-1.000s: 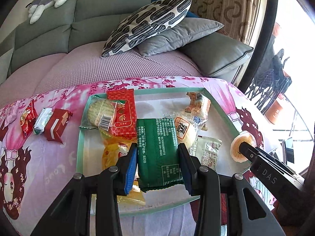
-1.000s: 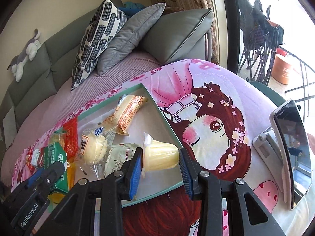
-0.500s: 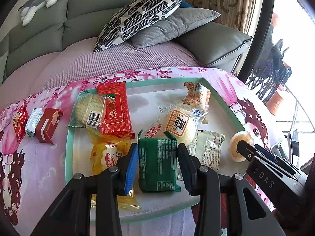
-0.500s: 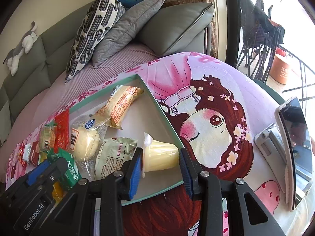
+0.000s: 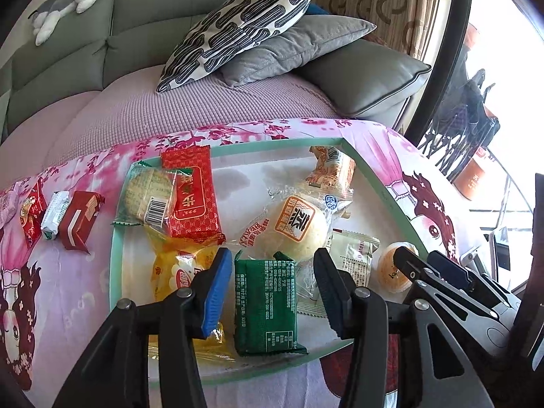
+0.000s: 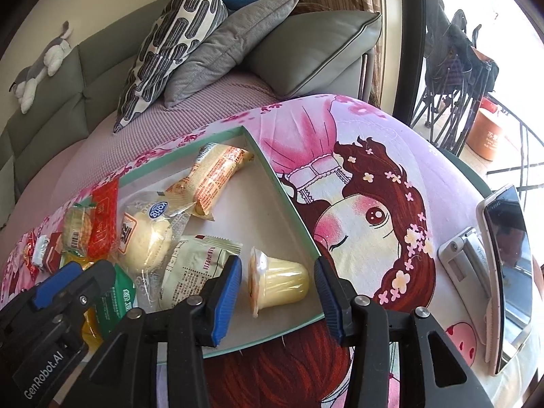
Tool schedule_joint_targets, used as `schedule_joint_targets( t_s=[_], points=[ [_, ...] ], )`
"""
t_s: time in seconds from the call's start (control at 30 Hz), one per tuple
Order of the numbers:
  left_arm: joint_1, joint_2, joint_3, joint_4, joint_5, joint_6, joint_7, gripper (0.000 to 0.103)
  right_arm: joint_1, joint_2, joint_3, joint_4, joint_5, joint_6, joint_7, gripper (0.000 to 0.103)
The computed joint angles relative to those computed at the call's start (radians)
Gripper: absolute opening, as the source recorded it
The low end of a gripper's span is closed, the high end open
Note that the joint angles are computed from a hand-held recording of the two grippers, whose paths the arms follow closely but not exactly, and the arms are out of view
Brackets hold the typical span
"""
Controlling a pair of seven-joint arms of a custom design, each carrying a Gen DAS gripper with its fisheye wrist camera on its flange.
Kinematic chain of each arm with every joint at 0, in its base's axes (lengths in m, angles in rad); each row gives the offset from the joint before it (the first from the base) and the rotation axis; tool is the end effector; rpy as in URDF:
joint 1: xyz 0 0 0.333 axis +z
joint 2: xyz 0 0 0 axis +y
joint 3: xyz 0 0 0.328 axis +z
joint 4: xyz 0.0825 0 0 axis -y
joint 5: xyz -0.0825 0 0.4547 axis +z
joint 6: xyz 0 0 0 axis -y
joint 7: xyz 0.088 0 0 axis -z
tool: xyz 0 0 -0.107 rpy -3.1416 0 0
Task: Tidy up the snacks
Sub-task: 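Carry the pudding cup and green packet into the tray and open both tools, then withdraw both open tools from the tray toward the remaining snacks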
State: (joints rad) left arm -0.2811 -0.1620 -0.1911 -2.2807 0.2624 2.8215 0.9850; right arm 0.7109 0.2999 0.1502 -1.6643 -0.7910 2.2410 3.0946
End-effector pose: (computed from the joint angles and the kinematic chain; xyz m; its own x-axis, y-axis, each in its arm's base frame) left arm 0.5231 -0.2850 0.4752 -0.1601 -0.9788 0.1277 -0.7626 0.0404 -0.6456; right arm 0.5083 0.5441 0.4543 -0.2212 -0.9705 -0.0957 -0.7405 0.2310 -0.6311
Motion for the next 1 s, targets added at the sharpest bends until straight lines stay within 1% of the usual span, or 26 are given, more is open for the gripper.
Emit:
schedule_joint_targets(
  t_s=[0.07, 0.13, 0.17, 0.2, 0.27, 0.43, 0.5, 0.67, 0.73, 0.8, 1.0],
  points=[
    [0.003, -0.011, -0.002, -0.005, 0.007, 0.0, -0.01, 0.052, 0.006, -0.001, 0.0, 0.007, -0.009, -0.015, -0.003, 0.057],
    [0.01, -0.026, -0.005, -0.012, 0.025, 0.001, -0.032, 0.053, 0.009, -0.004, 0.001, 0.01, -0.015, -0.02, -0.006, 0.058],
    [0.016, -0.034, -0.007, -0.016, 0.04, 0.002, -0.048, 0.058, 0.011, -0.005, 0.001, 0.011, -0.019, -0.022, -0.006, 0.058],
    [0.024, -0.044, -0.009, -0.022, 0.058, 0.005, -0.069, 0.066, 0.012, -0.006, 0.002, 0.013, -0.019, -0.026, -0.007, 0.058],
    [0.042, -0.061, -0.015, -0.031, 0.099, 0.004, -0.113, 0.07, 0.012, -0.003, 0.006, 0.022, -0.009, -0.036, -0.019, 0.059],
    [0.07, -0.079, -0.008, -0.045, 0.154, -0.036, -0.183, 0.073, 0.013, 0.012, 0.012, 0.048, 0.03, -0.052, -0.059, 0.061],
    [0.081, -0.087, -0.002, -0.053, 0.165, -0.052, -0.205, 0.076, 0.018, 0.017, 0.012, 0.059, 0.035, -0.062, -0.065, 0.062],
    [0.111, -0.11, 0.007, -0.071, 0.196, -0.096, -0.25, 0.076, 0.03, 0.039, 0.013, 0.101, 0.052, -0.079, -0.102, 0.064],
    [0.118, -0.119, 0.012, -0.079, 0.204, -0.114, -0.256, 0.077, 0.038, 0.052, 0.013, 0.124, 0.056, -0.086, -0.12, 0.066],
    [0.122, -0.129, 0.018, -0.089, 0.205, -0.127, -0.256, 0.079, 0.049, 0.063, 0.01, 0.146, 0.054, -0.091, -0.132, 0.073],
    [0.131, -0.16, 0.039, -0.12, 0.186, -0.131, -0.24, 0.079, 0.083, 0.101, 0.001, 0.216, 0.05, -0.129, -0.163, 0.073]
  ],
)
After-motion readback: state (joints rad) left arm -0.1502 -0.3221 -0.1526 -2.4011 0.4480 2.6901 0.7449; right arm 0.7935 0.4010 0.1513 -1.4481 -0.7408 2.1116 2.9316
